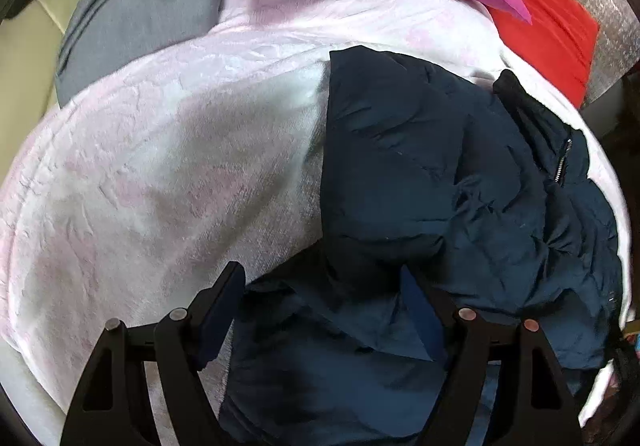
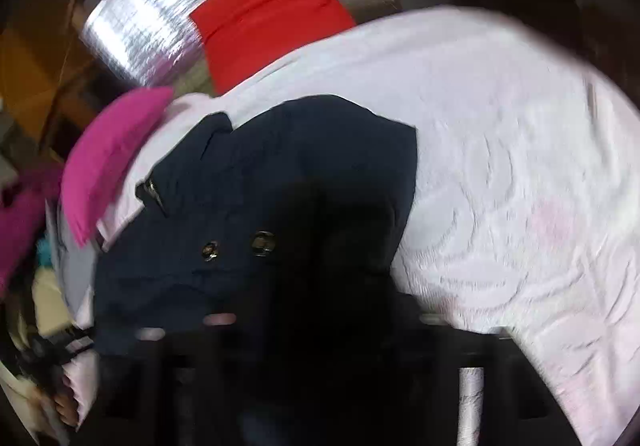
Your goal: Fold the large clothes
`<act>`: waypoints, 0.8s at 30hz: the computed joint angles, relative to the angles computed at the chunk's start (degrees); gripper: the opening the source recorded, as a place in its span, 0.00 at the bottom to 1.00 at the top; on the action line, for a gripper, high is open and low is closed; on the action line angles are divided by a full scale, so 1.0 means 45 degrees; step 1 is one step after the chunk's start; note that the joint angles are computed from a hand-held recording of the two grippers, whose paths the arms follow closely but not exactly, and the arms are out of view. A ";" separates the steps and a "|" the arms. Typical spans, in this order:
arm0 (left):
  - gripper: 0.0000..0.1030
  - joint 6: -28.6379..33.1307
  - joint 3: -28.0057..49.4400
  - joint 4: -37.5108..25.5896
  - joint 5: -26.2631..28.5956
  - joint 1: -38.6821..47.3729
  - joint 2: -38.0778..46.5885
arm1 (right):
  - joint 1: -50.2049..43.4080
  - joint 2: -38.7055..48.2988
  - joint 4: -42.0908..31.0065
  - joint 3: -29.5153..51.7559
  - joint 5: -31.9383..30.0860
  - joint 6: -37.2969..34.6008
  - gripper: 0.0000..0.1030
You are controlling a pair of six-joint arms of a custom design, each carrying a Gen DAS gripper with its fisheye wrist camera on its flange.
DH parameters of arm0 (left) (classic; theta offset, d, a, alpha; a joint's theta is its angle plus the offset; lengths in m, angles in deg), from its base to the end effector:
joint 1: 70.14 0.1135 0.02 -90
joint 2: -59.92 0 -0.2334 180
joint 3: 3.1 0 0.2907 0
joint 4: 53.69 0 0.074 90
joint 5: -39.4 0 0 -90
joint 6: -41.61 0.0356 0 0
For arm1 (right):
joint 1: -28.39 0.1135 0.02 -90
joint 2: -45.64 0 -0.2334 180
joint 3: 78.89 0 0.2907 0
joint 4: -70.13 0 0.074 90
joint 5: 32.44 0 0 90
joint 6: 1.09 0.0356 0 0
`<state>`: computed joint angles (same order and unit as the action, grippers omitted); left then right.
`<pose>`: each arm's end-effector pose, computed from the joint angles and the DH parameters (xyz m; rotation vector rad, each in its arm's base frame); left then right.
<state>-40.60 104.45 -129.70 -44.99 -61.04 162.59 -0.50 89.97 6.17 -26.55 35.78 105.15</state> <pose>0.3918 0.0592 0.2624 -0.0092 2.8010 -0.0674 0.1822 -0.0855 0.2284 0.8185 2.3513 0.3914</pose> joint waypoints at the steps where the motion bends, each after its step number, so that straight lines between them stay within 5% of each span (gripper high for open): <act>1: 0.79 0.0061 -0.0058 0.0091 -0.0166 -0.0077 -0.0023 | -0.0177 -0.0187 -0.0035 -0.0043 0.0067 -0.0075 0.37; 9: 0.80 0.0098 -0.0343 0.0449 -0.0875 -0.0445 -0.0281 | -0.0259 0.0213 -0.0709 0.0233 0.0421 -0.0612 0.41; 14: 0.80 0.0263 -0.1780 0.2395 -0.2369 -0.0951 -0.2155 | -0.0779 -0.1895 -0.1369 0.0755 0.0064 -0.0564 0.54; 20: 0.80 0.0505 -0.2595 0.2885 -0.0137 -0.1509 -0.3468 | 0.2771 -0.1916 -0.0284 0.0952 -0.0133 0.1048 0.52; 24: 0.80 0.0799 -0.3161 0.3119 -0.0684 -0.2546 -0.3429 | 0.5487 -0.0374 0.1091 0.0969 0.0841 0.2374 0.40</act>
